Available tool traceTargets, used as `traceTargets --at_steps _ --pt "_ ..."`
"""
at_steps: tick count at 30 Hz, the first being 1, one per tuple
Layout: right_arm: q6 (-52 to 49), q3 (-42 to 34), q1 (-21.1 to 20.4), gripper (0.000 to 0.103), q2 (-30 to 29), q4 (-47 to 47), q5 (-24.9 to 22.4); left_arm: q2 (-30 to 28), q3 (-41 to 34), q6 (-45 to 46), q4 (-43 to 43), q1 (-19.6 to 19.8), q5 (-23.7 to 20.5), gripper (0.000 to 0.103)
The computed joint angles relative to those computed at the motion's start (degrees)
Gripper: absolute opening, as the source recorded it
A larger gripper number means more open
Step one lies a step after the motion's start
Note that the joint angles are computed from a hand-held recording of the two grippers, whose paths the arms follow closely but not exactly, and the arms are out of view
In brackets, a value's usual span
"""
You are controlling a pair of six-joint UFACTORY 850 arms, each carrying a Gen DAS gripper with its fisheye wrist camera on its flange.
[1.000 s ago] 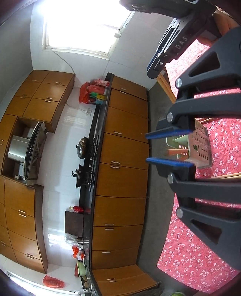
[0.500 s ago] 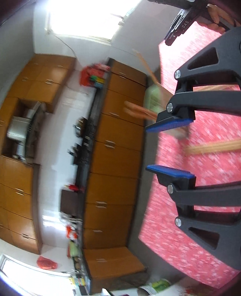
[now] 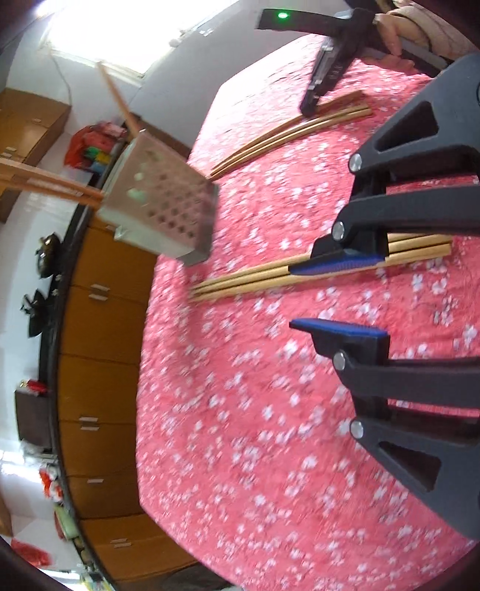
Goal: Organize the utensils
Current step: 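Return the left tool to grasp a chopstick while the right tool grasps another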
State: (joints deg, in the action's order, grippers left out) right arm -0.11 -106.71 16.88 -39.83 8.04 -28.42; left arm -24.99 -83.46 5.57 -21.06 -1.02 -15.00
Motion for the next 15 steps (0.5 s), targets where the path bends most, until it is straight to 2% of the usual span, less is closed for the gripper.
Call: traceTargets --at_steps 2,8,13,15 --pt "2.4 0.5 -0.4 0.007 0.4 -1.2 0.3 -0.4 -0.1 2.9 -2.1 -0.3 -1.1 0.019" --pt "1.5 2.7 -0.9 0.008 1.7 -1.1 1.6 -2.4 -2.4 -0.1 3.5 -1.5 -4.2 0.014" --pt "0.2 3.4 -1.3 0.008 2.0 -0.1 2.1 -3.7 -4.1 -6.5 11.6 -2.3 -6.0 0.013" --pt "1.1 1.5 -0.8 0.008 0.7 -0.9 1.5 -4.1 -4.6 -11.4 17.2 -2.9 -6.2 0.012"
